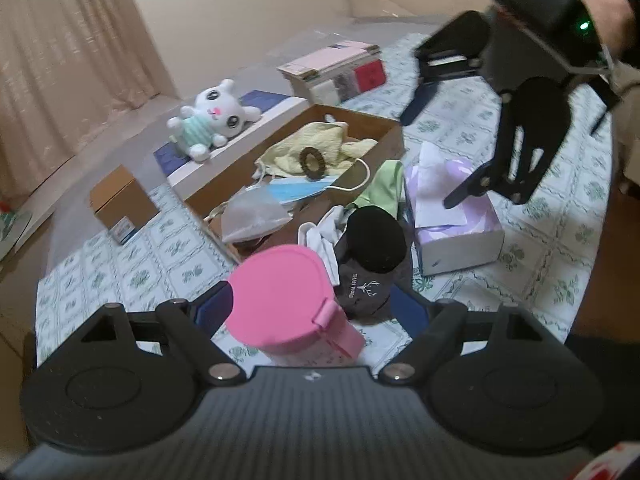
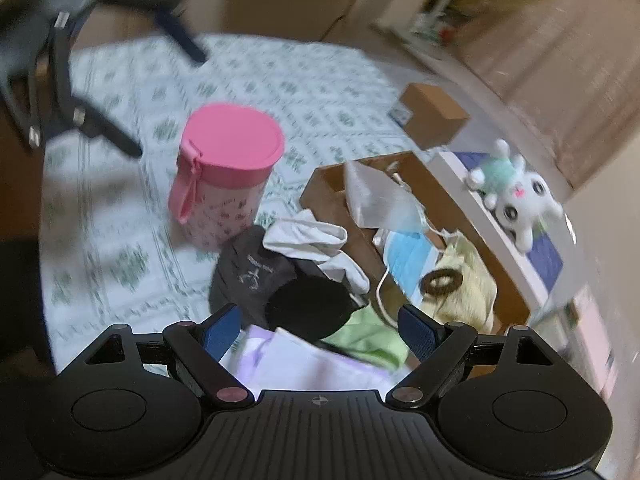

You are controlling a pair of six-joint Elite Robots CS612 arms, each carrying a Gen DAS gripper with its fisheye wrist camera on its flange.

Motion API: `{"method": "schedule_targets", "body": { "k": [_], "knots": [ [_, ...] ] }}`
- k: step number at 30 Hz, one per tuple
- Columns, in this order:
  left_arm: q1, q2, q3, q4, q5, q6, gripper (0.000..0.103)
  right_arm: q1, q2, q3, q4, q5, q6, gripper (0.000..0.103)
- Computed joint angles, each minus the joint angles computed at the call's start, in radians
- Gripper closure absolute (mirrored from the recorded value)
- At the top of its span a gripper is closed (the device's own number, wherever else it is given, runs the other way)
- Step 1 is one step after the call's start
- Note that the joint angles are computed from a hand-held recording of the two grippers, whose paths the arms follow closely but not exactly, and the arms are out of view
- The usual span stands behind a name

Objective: Organize soft objects
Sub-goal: 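Lower the right gripper onto the black round puff and close it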

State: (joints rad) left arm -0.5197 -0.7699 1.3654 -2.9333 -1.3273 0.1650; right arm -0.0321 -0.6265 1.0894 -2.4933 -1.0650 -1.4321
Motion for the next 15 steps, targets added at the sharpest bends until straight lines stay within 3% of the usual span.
{"method": "schedule_targets", "body": {
  "k": [8,15],
  "knots": [
    [0.036,0.037,-0.132,0.184,-0.098,0.12,0.019,0.04,0.062,-0.138,0.169,-0.112,-0.074,0.018],
    [0.058,0.084,-0.249,0.305,-0.158,0.166,0.019,0.062,0.121,-0.25,0.297,-0.164,-0.01,0.018]
  ]
}}
